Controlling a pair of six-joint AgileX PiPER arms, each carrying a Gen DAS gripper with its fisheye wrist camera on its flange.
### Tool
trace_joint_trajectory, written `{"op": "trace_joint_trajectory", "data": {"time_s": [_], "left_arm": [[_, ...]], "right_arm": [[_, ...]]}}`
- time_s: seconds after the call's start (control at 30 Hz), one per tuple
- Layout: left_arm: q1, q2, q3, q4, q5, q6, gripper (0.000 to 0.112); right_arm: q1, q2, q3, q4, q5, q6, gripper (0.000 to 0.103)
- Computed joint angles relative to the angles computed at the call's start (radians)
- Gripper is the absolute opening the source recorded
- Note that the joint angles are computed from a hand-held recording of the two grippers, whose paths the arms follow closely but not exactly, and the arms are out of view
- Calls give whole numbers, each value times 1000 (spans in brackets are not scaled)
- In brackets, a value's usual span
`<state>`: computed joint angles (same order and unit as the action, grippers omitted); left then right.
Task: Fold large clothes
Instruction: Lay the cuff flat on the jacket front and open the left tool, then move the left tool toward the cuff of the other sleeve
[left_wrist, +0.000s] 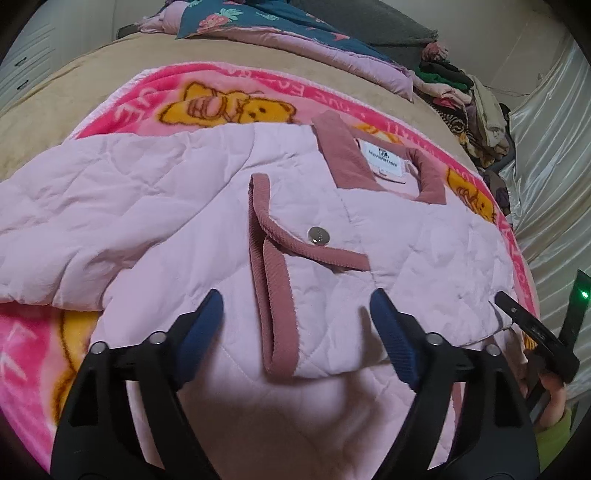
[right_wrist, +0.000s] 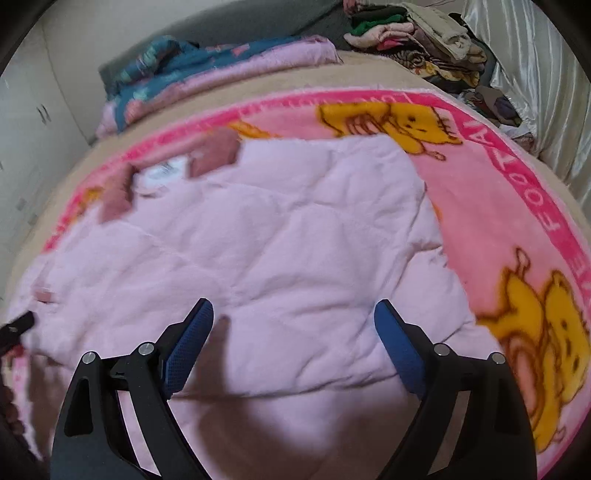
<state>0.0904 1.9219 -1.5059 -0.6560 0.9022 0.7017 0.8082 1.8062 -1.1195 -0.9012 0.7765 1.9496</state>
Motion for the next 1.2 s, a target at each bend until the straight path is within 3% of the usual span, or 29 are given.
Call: {"op": "trace_joint_trajectory", "data": {"time_s": [0.13,0.3,0.57,0.8,0.93,1.2], "left_arm": [[9,-30,16,5,-8,0,94],[36,-45,11,19,-2,-37,94],[74,-89,35,78,-66,-79,94],[139,-119,70,6,-72,-14,94],[150,-142,100,29,-127,-22,94],[177,-154,105,34,-166,-49,94]], "right_arm": [[80,-23,-7,-51,49,79,92],[160,-26,-49,-76,119,97,95],[228,0,-143,-89,202,72,97],[266,41,-229,-89,220,29,97],[280,65,-277,-88,229,-3,97],[297,107,-356,-75,243,-56,97]]}}
